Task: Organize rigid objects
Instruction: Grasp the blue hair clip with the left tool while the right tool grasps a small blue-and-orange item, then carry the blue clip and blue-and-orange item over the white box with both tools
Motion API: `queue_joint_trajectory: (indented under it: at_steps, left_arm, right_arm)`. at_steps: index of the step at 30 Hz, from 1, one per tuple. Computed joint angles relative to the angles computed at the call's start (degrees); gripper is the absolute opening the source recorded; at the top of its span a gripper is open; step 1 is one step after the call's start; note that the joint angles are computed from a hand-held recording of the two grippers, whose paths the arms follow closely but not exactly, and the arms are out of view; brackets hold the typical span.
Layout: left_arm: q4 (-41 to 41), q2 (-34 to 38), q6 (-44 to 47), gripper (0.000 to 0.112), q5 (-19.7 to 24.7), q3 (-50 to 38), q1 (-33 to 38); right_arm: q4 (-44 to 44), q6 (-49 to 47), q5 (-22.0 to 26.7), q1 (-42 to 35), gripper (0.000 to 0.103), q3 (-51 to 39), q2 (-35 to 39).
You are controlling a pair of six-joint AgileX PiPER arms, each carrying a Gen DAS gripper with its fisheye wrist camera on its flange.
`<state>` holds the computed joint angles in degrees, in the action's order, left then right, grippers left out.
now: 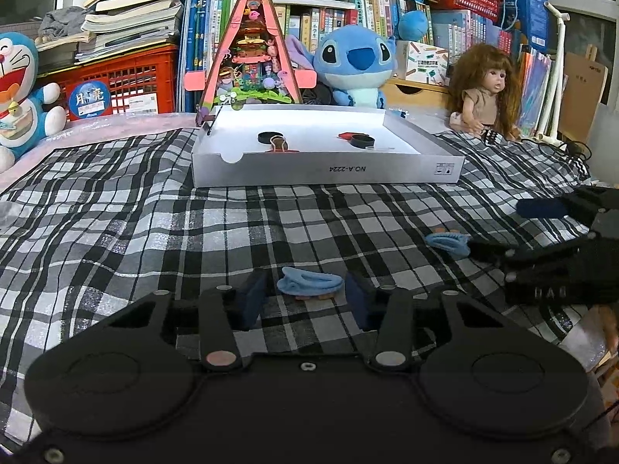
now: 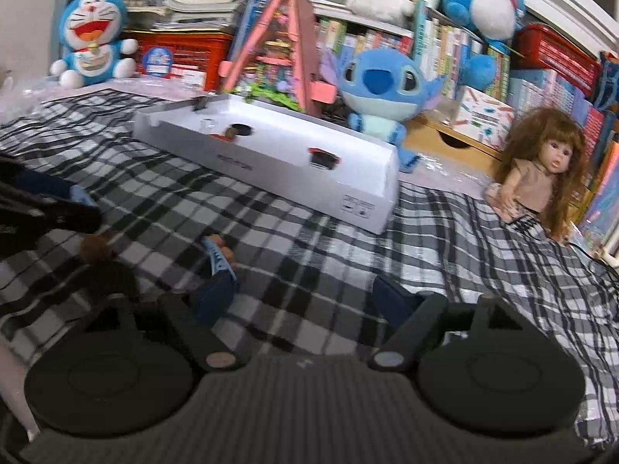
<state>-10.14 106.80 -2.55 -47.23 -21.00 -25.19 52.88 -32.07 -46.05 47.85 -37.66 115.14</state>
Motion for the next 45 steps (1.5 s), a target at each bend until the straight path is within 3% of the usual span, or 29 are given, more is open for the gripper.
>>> queue_joint_trajectory:
  at_steps: [4, 6, 9, 13, 18, 23, 27, 35, 41, 43, 45]
  left_arm:
    - [-0.4, 0.2, 0.3, 0.043, -0.4, 0.1, 0.4]
    - [-0.7, 0.3, 0.5, 0.043, -0.4, 0.0, 0.5]
    - [-0.4, 0.2, 0.2, 0.043, -0.5, 0.2, 0.9]
    - [-0.9, 0.5, 0.4, 0.042, -0.9, 0.1, 0.8]
    - [-1.9, 1.0, 0.7, 0.034, -2.0, 0.2, 0.2]
    - [-1.9, 1.3, 0.2, 0.034, -3.2, 0.6, 0.0]
    - [-1.7, 1.6, -0.5, 0.034, -4.3, 1.0, 0.1]
    - [-1.1, 1.5, -1.4, 0.034, -4.3, 1.0, 0.6]
    - [-0.9, 1.4, -1.9, 0.034, -4.7, 1.1, 0.8]
    - [-0.7, 1.4, -1.9, 0.034, -4.7, 1.1, 1.0]
    - [-0.7, 1.4, -2.0, 0.034, -4.8, 1.1, 1.0]
  right_arm:
    - [7.1, -3.1, -0.9, 0.3, 0.087, -1.6, 0.3]
    - [12.3, -7.2, -3.6, 2.0, 0.087, -2.8, 1.4]
    - [14.0, -7.5, -5.4, 3.6, 0.087, -2.5, 1.1]
    - [9.2, 0.7, -1.2, 3.5, 0.086, 0.1, -2.8]
    - [6.6, 6.6, 6.0, 3.4, 0.078, -1.5, -4.4]
    - [9.7, 11.7, 7.5, 4.2, 0.078, -5.8, -1.3]
    - [14.3, 12.0, 5.1, 5.4, 0.079, -9.3, 2.1]
    - [20.2, 7.5, 2.2, 6.7, 0.072, -14.5, 5.6]
    - [23.1, 3.6, -0.7, 8.3, 0.056, -16.5, 7.7]
    - [23.3, 3.9, -1.3, 8.5, 0.044, -16.4, 7.7]
    - [23.3, 4.0, -1.8, 8.5, 0.041, -16.2, 7.8]
